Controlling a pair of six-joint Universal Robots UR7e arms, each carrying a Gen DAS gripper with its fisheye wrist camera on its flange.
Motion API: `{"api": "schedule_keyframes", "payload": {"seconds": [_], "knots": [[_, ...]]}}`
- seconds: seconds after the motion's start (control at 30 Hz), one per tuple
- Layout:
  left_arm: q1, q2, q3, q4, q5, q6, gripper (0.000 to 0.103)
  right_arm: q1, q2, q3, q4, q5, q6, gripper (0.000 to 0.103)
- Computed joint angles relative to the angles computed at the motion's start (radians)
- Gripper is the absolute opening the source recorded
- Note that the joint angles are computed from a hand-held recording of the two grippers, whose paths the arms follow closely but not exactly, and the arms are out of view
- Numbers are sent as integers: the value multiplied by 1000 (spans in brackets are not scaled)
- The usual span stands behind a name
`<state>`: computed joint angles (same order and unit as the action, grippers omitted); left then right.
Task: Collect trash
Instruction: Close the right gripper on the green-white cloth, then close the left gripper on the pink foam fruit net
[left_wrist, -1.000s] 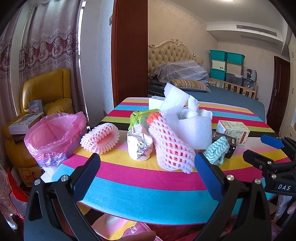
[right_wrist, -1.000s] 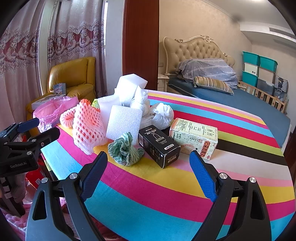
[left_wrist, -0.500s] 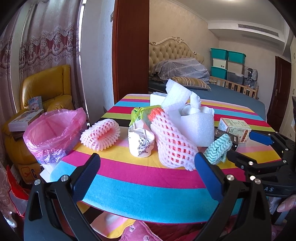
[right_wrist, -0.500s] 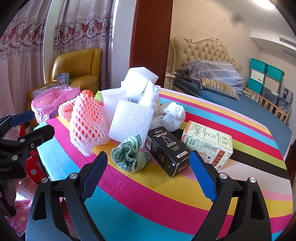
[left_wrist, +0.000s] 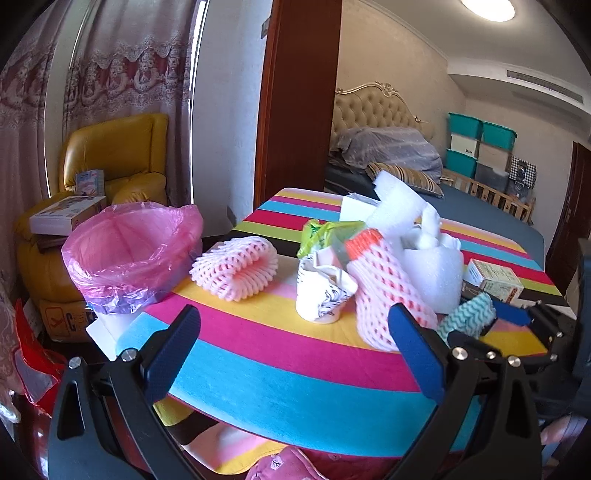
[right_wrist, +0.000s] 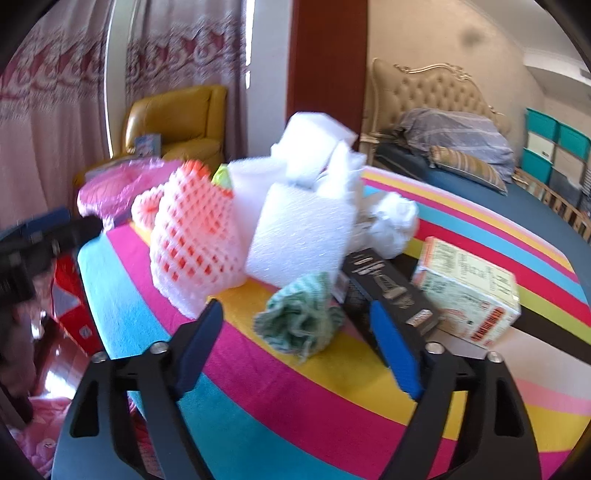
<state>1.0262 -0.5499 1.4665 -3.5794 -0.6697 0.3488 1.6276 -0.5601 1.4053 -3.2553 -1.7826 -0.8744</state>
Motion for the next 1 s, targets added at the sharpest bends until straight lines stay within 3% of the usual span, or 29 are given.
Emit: {"api": "schedule_keyframes", "payload": {"seconds": [0.1,0.17,0.23,0.43,0.67,0.73,0.8,1.0], "knots": [[4,-10,6,46,-21,-17,98,4,16,-25,42,-27,-6,51],[3,-12,9,75,-54,-11,98,0,11,-22,59,-24,0,27],[0,-7,2,103,-77,6,98,-10,-9,2,44,1,14,24],[-5,29,-52,166,-109,41,97,-48,-97,124,-44,100,3,22],[3,110,-177,261,-101,72,76,-62,-142,200,-132,149,-16,22],[12,121,-204,304,-104,61,66,-61,-142,203,-143,150,-16,22],[23,117,-209,354,-129,40,43,-61,-141,203,-152,147,-16,22],[12,92,-129,245,-163,154,37,-59,-140,212,-176,151,-17,22]]}}
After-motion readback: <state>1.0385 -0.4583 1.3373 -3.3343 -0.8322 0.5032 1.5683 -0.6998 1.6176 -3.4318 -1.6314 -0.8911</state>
